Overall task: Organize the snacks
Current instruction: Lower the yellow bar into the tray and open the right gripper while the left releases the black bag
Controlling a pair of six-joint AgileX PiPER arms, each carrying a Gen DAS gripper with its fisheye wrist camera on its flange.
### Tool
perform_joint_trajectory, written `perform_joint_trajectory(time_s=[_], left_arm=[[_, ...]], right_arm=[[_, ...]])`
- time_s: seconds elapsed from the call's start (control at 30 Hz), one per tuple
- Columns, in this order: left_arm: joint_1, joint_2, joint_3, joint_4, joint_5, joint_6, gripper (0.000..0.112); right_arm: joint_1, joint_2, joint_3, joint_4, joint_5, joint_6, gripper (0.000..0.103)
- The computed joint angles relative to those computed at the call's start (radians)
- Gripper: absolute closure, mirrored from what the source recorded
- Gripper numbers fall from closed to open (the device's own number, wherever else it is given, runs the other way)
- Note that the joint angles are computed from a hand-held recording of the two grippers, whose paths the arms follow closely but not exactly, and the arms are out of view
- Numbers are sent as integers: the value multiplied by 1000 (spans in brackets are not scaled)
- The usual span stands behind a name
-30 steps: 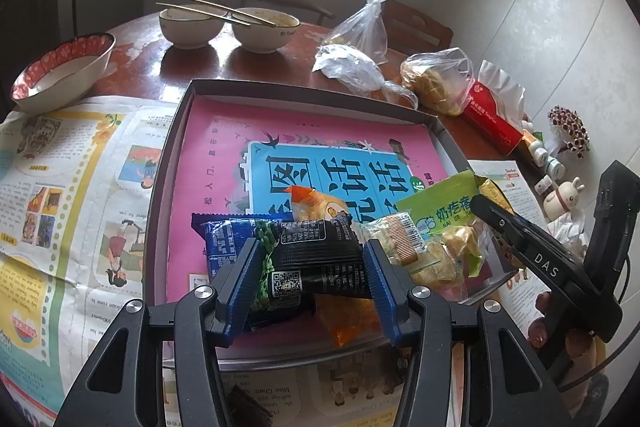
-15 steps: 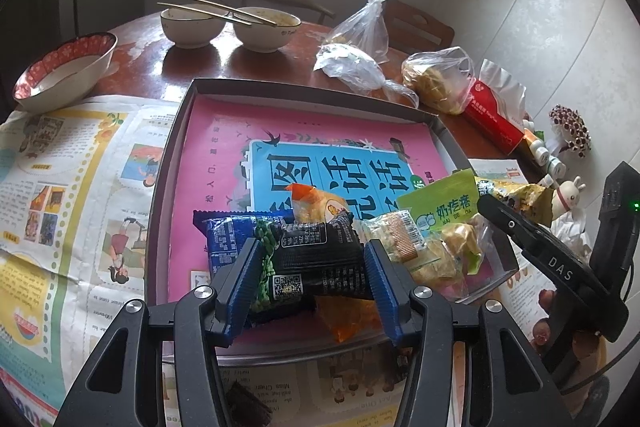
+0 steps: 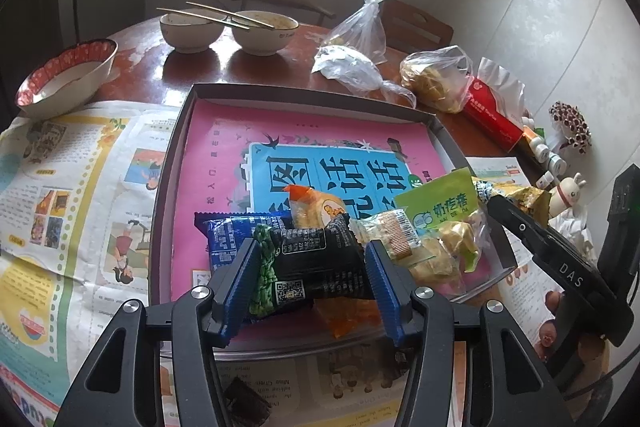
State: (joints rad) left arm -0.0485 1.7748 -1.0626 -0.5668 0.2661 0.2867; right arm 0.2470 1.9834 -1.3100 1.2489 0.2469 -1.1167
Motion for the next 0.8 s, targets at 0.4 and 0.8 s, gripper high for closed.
perform_joint_trajectory(time_s=[0.4, 0.8], left_arm=[[-15, -31, 14, 92, -1, -88, 54], [-20, -68, 38, 139, -12, -134, 53]], right_arm=[[-29, -55, 64, 152, 0, -154, 40], [-41, -98, 111, 279, 15, -288, 33]])
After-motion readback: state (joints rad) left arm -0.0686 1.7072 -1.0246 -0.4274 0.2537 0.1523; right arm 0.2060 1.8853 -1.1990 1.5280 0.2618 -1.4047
